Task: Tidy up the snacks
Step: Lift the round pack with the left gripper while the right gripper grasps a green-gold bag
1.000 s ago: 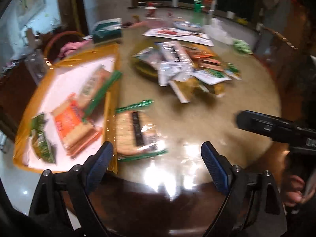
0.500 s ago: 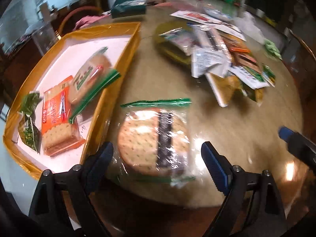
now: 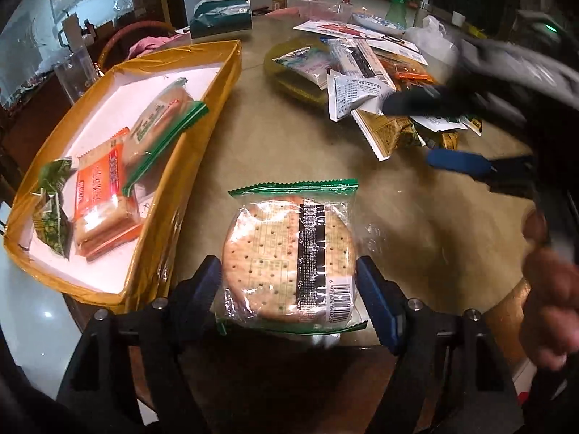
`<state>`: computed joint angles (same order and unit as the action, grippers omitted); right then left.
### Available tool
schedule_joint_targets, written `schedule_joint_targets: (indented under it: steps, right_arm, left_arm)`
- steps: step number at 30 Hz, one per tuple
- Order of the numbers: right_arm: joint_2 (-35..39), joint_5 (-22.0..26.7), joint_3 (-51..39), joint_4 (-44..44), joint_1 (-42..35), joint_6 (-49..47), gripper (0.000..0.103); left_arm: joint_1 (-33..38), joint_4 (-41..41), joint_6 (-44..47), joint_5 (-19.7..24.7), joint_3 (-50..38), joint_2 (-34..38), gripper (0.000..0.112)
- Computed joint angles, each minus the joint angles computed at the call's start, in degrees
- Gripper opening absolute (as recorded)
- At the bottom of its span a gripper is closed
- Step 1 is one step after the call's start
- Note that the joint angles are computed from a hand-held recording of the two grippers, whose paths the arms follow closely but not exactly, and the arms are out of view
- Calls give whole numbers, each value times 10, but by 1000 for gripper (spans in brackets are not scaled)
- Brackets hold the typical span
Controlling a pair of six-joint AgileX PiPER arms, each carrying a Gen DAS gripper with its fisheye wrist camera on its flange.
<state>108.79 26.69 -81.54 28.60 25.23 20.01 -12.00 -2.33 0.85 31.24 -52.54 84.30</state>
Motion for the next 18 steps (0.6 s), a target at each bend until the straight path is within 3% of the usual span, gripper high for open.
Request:
schedule_joint_targets:
  steps: [2, 6, 8, 11, 14, 18]
  right_arm:
    - [24, 18, -38, -47, 0, 72, 61]
    - [55, 36, -77, -128, 2, 189, 57]
    - [58, 65, -89, -197, 12, 238, 29]
    - [28, 43, -41, -226, 24, 242, 28]
    - [-24, -15, 52, -247, 38, 231, 28]
    - [-82, -80, 154, -189, 45, 142, 27]
  left_arm:
    - [13, -34, 31, 2, -1, 2, 78]
    - [19, -46, 53, -3, 5, 1, 78]
    - [17, -40, 46, -4, 8, -1, 78]
    - [24, -53, 65, -5, 13, -3, 79]
    - [25, -49, 63, -6, 11, 2, 81]
    - [9, -13, 26, -23, 14, 6, 81]
